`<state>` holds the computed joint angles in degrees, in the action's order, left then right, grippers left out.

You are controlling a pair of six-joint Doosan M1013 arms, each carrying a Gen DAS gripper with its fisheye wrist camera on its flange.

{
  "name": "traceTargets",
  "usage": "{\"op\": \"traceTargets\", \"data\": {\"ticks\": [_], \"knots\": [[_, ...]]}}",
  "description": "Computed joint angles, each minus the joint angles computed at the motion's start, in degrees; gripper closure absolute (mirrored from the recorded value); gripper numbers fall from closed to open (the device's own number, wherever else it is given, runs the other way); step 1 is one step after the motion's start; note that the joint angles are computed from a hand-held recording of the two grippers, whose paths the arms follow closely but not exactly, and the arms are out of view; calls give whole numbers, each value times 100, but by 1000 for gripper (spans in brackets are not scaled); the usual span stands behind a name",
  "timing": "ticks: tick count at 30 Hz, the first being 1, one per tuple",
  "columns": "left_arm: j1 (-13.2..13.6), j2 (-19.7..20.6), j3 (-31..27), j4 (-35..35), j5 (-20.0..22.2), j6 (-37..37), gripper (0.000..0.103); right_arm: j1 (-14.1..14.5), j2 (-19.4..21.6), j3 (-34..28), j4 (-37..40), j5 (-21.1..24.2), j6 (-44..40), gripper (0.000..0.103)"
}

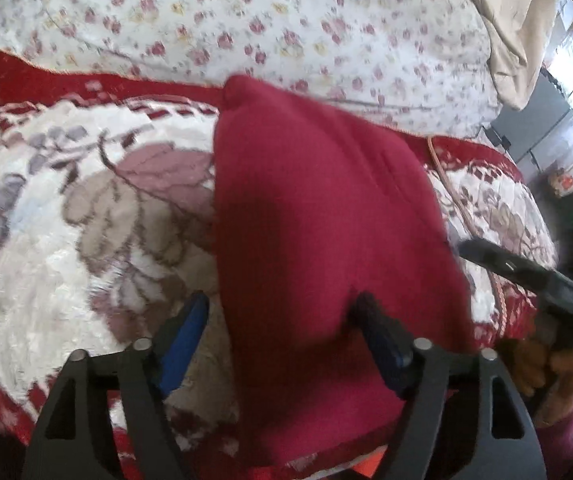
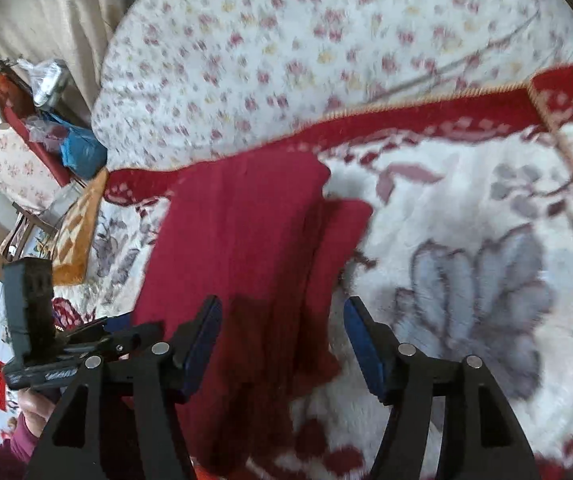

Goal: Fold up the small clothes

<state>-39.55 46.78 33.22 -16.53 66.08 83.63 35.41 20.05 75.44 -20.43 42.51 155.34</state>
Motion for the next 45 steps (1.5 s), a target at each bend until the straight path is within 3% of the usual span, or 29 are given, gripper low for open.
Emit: {"op": "traceTargets", "data": {"ticks": [2, 4, 7, 13, 17, 22, 26, 31, 38, 45], "knots": [[-57, -100, 137, 355, -223, -100, 20, 161, 74, -214, -323, 268, -308, 35], [-99, -193, 269, 615, -418, -248, 20, 289, 152, -369, -560, 260, -509, 35], [-155, -287, 402, 999, -597, -538, 16, 334, 305, -574, -254, 232, -1095, 35], [-229, -472, 661, 1702, -862, -859, 15, 338, 752, -961, -296, 1521, -1283, 35], [-287, -565, 792, 2057, -1007, -909, 14, 243, 555, -580, 27, 1023, -910, 35], [-326, -624, 867, 2235, -1129, -965, 14, 442, 543, -782, -705, 1552, -758, 28], [-348, -666, 915, 2329, -1226, -1073, 14, 537, 466, -796, -1066, 1506, -438, 20], [-387, -697, 922, 2562, -1297, -1239, 14, 664, 585, -1039, -1621, 1875, -23, 12], [-434, -726, 946, 2907, -1330, -1436, 14, 666, 660, -1163, -1758, 2001, 466, 8], [-436, -735, 975, 2999, -1353, -1554, 14, 653, 704, -1195, -1636, 1994, 410, 8]]}}
